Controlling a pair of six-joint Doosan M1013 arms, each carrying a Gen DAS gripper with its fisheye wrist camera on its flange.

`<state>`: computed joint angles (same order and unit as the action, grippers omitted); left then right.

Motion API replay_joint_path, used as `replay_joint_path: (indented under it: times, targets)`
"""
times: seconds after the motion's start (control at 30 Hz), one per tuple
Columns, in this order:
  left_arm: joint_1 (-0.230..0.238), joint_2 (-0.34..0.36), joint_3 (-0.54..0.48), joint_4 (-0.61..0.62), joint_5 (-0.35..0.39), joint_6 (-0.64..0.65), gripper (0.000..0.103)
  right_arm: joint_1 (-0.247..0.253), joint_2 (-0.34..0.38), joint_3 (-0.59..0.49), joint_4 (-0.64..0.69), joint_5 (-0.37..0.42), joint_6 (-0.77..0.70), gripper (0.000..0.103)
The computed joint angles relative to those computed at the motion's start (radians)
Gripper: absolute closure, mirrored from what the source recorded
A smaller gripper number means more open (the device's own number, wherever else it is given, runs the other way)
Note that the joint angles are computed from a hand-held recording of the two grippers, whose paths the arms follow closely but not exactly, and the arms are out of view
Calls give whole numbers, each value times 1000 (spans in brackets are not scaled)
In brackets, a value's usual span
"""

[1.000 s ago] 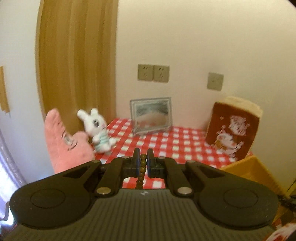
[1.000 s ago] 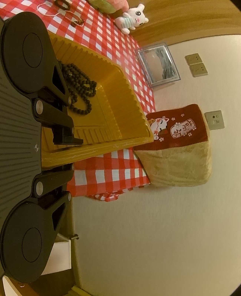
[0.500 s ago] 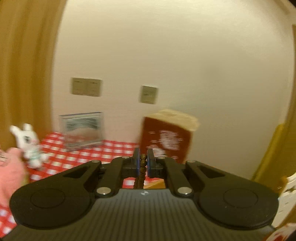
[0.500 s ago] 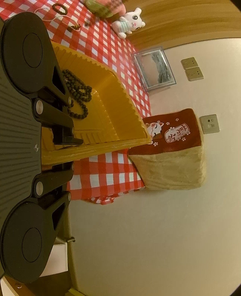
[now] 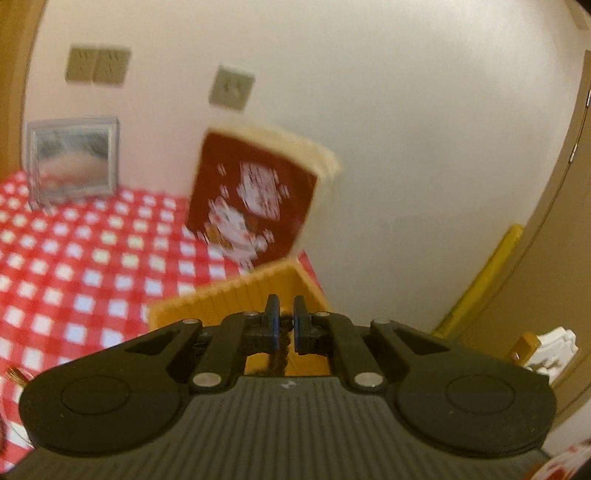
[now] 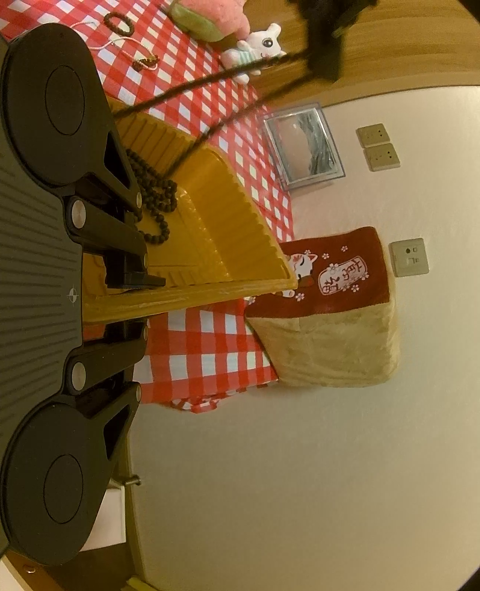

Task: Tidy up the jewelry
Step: 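Carry the strand over the orange tray and open the left tool, then lower the open left tool onto the dark bead bracelet and grasp it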

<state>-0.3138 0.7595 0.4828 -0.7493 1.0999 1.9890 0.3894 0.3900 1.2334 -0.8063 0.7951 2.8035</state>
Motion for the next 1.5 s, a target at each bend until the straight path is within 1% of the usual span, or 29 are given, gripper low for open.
replay_joint_path:
  times: [0.1, 0.17, 0.2, 0.23, 0.3, 0.47, 0.6, 0.7, 0.77, 0.9, 0.97, 1.07, 1.27, 1.4, 1.5]
  targets:
    - [-7, 18, -16, 34, 26, -42, 97, -1, 0, -1, 6, 3, -2, 96]
    - [-9, 17, -7, 47, 31, -54, 96, -1, 0, 0, 7, 1, -4, 96]
    - [-8, 18, -7, 46, 36, -57, 94, -1, 0, -2, 7, 3, -8, 96]
    - [-7, 16, -3, 51, 35, -61, 90, -1, 1, -2, 8, 3, -8, 96]
    - [-3, 1, 24, 58, 14, -58, 85, -1, 1, -4, 12, 6, -7, 96]
    - [18, -41, 98, 114, -33, -80, 83, -3, 3, -6, 20, 10, -5, 96]
    - [38, -84, 184, 219, -77, -111, 83, -7, 3, -5, 29, 9, -6, 96]
    - [52, -106, 235, 318, -93, -165, 83, -8, 3, -4, 33, 10, -7, 96]
    - [62, -114, 255, 373, -95, -208, 83, -8, 2, -3, 34, 11, -9, 96]
    - [73, -137, 313, 517, -130, -268, 83, -9, 2, -2, 37, 13, -12, 96]
    - [80, -143, 333, 567, -144, -286, 83, -8, 2, -2, 36, 17, -14, 96]
    - [90, -143, 346, 621, -146, -321, 83, -8, 4, -5, 36, 23, -15, 96]
    - [97, -140, 366, 681, -160, -316, 83, -4, 9, -11, 28, 35, -12, 96]
    - [102, -133, 366, 680, -162, -317, 83, -1, 11, -14, 21, 43, -7, 95]
    - [101, -121, 353, 673, -161, -293, 83, 0, 12, -15, 18, 47, -5, 95]
